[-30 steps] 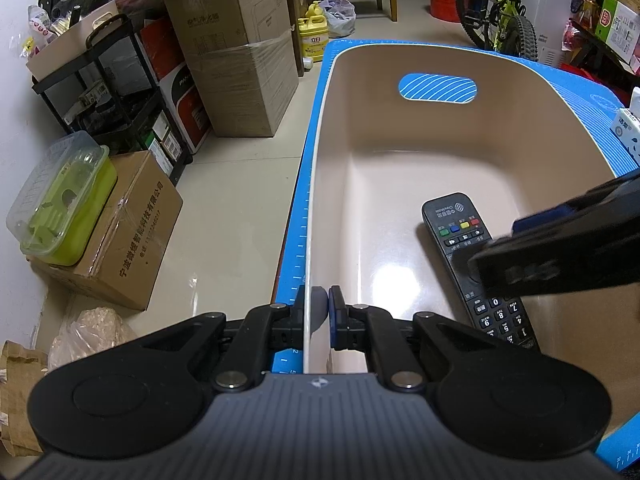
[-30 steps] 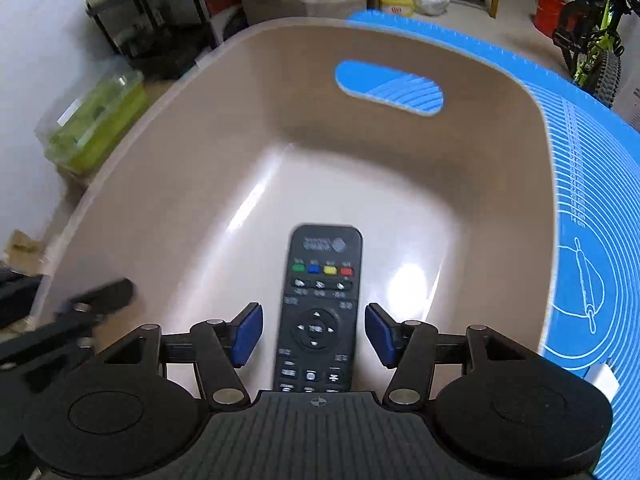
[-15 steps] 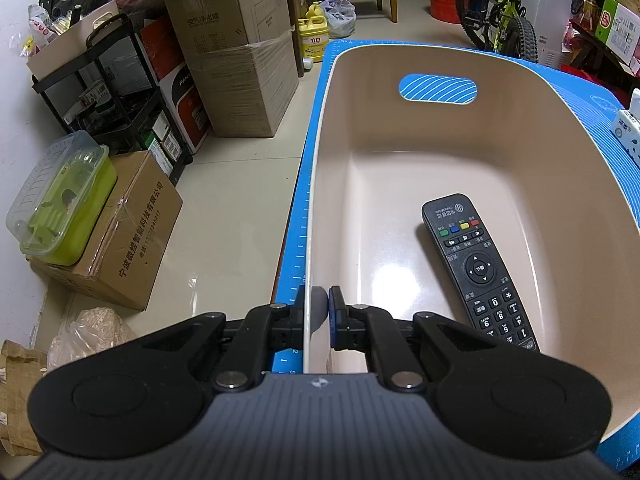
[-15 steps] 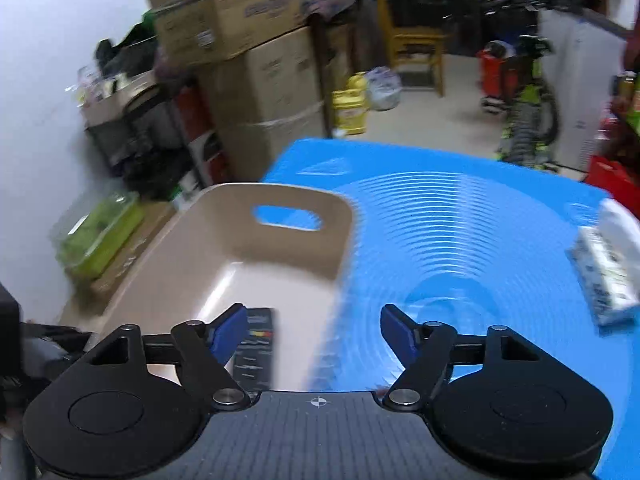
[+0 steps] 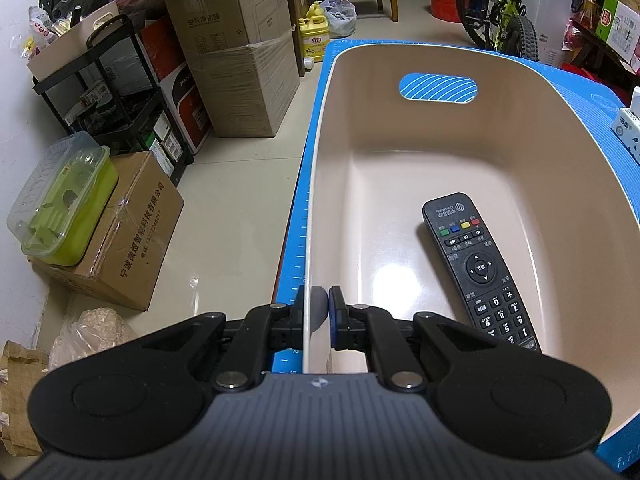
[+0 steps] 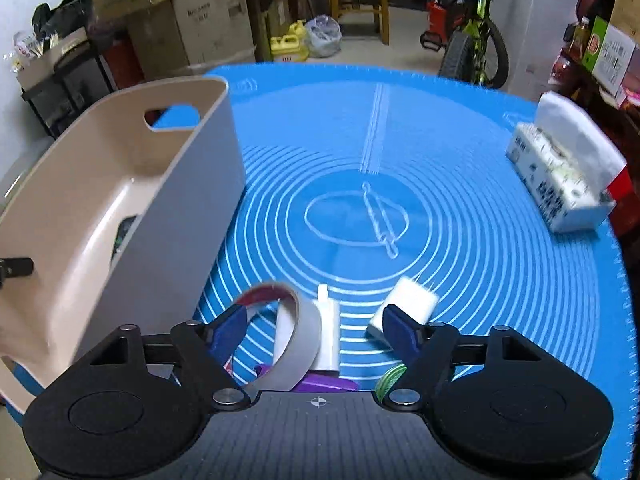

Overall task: Organize rigid objects
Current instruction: 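Move right tool to the white-and-red tape roll and grasp it, then carry the tape roll with the right tool over the bin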

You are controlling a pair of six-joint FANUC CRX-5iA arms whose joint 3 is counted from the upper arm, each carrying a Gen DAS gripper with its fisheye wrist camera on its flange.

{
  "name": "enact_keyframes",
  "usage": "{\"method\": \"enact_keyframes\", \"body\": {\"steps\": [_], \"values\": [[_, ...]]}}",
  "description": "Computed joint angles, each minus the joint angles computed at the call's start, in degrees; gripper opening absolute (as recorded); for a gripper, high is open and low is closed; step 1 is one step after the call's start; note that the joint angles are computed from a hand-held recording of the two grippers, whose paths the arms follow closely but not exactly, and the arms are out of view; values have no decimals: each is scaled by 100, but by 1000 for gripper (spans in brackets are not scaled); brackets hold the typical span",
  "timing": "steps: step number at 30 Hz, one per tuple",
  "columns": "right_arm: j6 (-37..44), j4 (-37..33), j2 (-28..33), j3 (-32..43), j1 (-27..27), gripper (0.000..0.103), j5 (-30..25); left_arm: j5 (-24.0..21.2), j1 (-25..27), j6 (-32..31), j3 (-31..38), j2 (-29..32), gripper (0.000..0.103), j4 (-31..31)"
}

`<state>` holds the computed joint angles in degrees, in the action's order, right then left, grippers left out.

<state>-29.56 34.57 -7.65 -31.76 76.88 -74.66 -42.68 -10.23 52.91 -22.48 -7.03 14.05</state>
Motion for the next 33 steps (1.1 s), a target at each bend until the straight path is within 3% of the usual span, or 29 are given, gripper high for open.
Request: {"method": "enact_keyframes", "body": {"steps": [5,9,10,19,27,33], "values": [[-91,-162,138,-59,-93,55,268,20,-3,-3,-14,-2,11,6],[-256,-116,106,-172,-81,27,351,19,-7,6,-16,-5,11,-3],[-237,-131,134,-145,-80,24,298,19,-6,5,-15,-4,11,0],[-443,200,131,-34,177,20,-361,22,-8,0,-18,-5,11,-3],[-556,1308,166,194,224,20,-1093,24,-18,16,-15,-4,11,-17],[-131,1960,335,428,-242,20,-389,29,-20,10,-15,0,11,-17]]}}
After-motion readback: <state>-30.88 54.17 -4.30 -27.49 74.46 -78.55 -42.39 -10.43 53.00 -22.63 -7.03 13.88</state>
